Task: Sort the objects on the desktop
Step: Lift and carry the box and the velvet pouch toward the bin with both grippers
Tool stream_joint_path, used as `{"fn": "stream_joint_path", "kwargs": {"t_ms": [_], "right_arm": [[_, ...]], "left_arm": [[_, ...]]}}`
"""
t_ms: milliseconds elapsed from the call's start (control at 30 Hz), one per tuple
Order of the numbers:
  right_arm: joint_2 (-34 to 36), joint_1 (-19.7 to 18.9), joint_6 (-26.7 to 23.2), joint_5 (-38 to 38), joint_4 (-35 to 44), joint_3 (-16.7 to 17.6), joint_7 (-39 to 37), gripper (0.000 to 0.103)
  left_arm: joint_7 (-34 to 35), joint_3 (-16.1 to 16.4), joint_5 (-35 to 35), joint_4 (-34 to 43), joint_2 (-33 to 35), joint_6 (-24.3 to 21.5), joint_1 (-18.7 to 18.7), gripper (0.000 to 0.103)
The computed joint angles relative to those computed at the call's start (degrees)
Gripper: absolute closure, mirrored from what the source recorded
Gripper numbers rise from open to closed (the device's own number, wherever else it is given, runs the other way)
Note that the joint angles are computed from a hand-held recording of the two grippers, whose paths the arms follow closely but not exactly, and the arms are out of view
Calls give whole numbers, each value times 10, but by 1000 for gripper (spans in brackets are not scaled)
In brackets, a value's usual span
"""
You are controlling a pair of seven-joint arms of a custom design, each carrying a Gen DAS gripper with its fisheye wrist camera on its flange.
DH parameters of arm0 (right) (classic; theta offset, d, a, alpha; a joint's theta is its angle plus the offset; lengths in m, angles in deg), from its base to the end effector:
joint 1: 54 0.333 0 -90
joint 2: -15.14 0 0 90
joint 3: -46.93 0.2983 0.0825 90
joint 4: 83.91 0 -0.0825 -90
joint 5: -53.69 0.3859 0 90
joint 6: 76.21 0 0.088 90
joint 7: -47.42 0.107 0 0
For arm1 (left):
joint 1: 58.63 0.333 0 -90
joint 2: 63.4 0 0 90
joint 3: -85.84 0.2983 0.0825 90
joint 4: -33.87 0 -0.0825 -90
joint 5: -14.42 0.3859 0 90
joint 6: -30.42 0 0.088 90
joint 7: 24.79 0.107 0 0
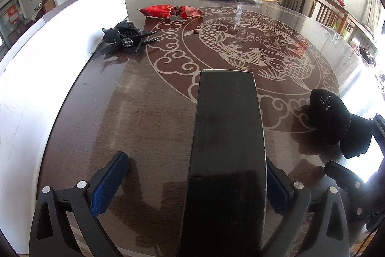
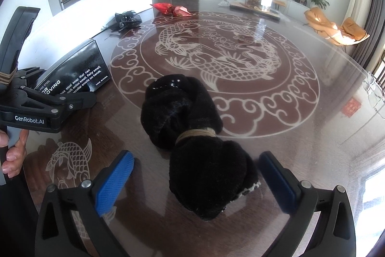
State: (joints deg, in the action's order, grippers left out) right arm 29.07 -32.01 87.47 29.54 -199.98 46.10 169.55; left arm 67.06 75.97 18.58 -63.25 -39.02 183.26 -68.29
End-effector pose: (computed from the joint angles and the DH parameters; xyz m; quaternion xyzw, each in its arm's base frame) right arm 0.5794 0.2486 0.3739 -0.7310 0.6100 -0.1992 0.2321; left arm 0.6648 -0.2220 0.3976 -0.5342 0.7999 -0.2250 0.1555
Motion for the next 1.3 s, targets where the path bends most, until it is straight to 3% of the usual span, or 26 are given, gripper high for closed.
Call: {"fn": "stream_joint_path", "kwargs": {"t_ms": [500, 533, 633, 733, 800, 900, 967, 1000, 1033, 1067, 1133, 1300], "right_arm": [[-1, -2, 1, 4, -1, 2, -3, 0], [-3, -10, 12, 20, -7, 8, -15, 0], [-19, -78, 71, 181, -42, 74, -125, 0], [-26, -113, 88, 311, -53, 105, -173, 0], [-20, -102, 73, 327, -36, 91, -176, 0], [8, -51, -4, 231, 28, 40, -154, 0], [26, -41, -46, 195, 66, 38, -187, 2], [31, -38, -55, 185, 76, 40, -202, 9], [35, -43, -69, 192, 87, 48, -228, 47], [39, -41, -89, 191, 98, 48, -239, 68], [28, -26, -81, 167, 89, 34, -216, 68], [-34, -47, -10, 237, 18, 57, -242, 68]], "left_arm": [[1, -1, -2, -1, -2, -2, 1, 0], [2, -1, -2, -2, -3, -4, 1, 0], [0, 0, -2, -2, -4, -8, 0, 0], [-3, 1, 0, 0, -3, -9, -1, 0], [-5, 1, 1, 1, -2, -10, -2, 0], [-2, -1, -2, 0, -4, -13, 0, 0], [5, -6, -11, -12, -12, 6, 7, 22], [21, -17, -32, -18, -15, 15, 19, 42], [38, -29, -57, -22, -18, 21, 32, 67], [41, -31, -70, -24, -19, 24, 36, 70], [36, -28, -87, -33, -26, 40, 39, 70], [101, -73, -201, -73, -57, 86, 87, 70]]}}
